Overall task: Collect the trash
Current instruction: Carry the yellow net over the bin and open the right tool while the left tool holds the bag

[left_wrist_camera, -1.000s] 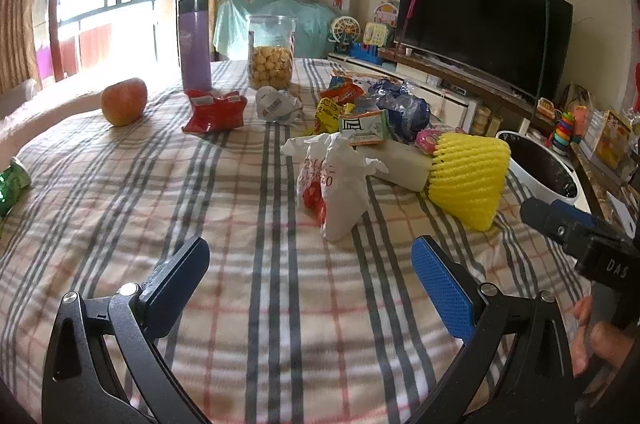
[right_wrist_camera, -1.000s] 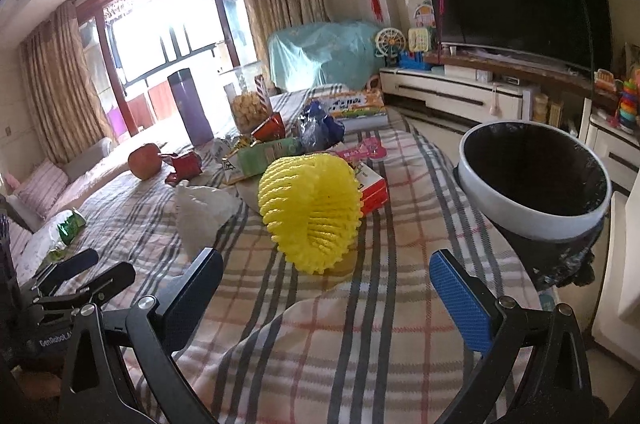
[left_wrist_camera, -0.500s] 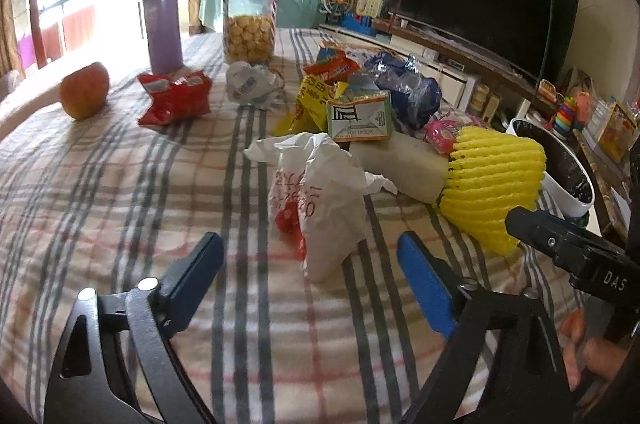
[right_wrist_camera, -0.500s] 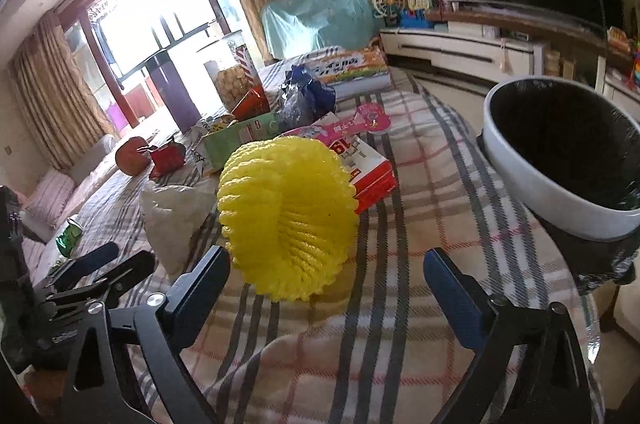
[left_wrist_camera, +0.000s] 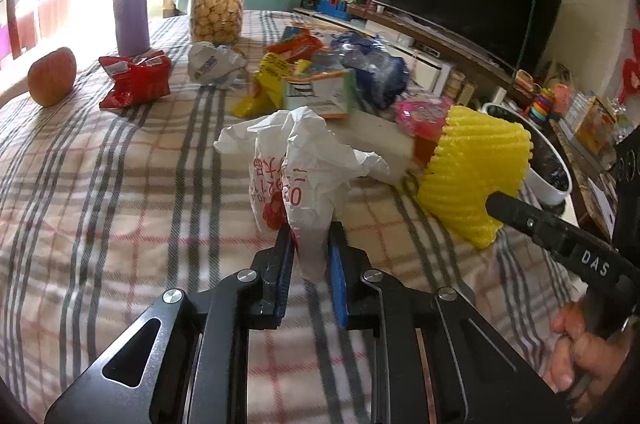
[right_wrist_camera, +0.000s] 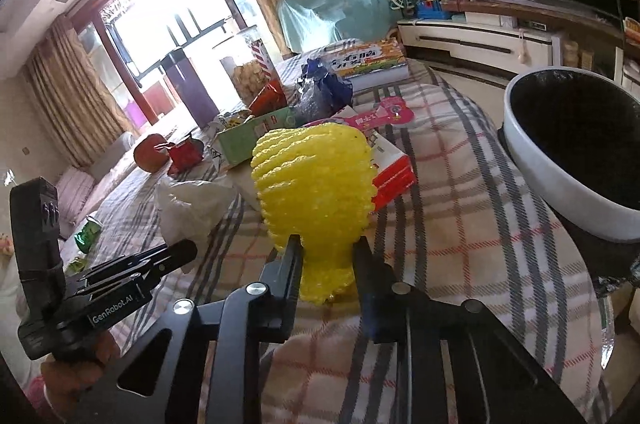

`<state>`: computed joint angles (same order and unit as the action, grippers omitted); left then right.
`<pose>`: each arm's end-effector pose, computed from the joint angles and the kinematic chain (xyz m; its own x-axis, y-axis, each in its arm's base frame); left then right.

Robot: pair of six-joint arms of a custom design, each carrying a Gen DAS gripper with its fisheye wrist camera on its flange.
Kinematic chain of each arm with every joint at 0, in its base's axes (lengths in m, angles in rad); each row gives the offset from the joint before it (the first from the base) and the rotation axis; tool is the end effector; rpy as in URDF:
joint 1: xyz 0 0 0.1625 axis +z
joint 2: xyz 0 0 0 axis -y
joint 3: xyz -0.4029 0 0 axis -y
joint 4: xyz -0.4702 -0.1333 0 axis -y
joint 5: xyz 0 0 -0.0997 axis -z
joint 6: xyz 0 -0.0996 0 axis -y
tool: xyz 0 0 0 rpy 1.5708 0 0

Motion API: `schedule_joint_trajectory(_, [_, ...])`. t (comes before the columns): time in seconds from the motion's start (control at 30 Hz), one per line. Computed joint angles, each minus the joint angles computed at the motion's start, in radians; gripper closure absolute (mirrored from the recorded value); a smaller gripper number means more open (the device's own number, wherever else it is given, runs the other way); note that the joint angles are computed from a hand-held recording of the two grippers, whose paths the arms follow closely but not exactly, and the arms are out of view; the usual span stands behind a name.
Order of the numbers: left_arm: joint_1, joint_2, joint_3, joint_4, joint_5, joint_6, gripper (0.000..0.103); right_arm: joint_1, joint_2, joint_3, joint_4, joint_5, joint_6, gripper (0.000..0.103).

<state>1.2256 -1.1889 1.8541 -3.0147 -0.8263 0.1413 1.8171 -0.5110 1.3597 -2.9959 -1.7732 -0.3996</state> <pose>-0.0285 -0.6726 0.2640 -0.8107 -0.1027 -0.5764 0.3586 0.6912 -0.6274 0.3047 -0.7472 -0.0208 -0.8203 -0.4385 0.3673 -0.5683 0.6975 -0.4365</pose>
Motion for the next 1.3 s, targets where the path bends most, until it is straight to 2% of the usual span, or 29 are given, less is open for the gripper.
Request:
schedule_joint_trajectory(0.23, [-0.037, -0.013, 0.034, 0.005, -0.043, 0.002, 0.088, -0.01, -0.065, 0.076, -0.053, 0.02, 0.011, 0.08])
schedule_joint_trajectory(0.53, [-0.075, 0.038, -0.006, 0.04, -0.105, 0.027, 0.088, -0.036, -0.125, 0.129, -0.113, 0.006, 0.042, 0.08])
schedule_joint_trajectory(0.93, [-0.118, 0.148, -0.108, 0.092, -0.165, 0.075, 0.088, -0.07, -0.18, 0.147, -0.167, -0.06, 0.057, 0.08])
schedule_joint_trajectory(1.3, [-0.125, 0.261, -0.255, 0.16, -0.203, 0.099, 0.088, -0.098, -0.186, 0.095, -0.159, -0.091, 0.057, 0.079])
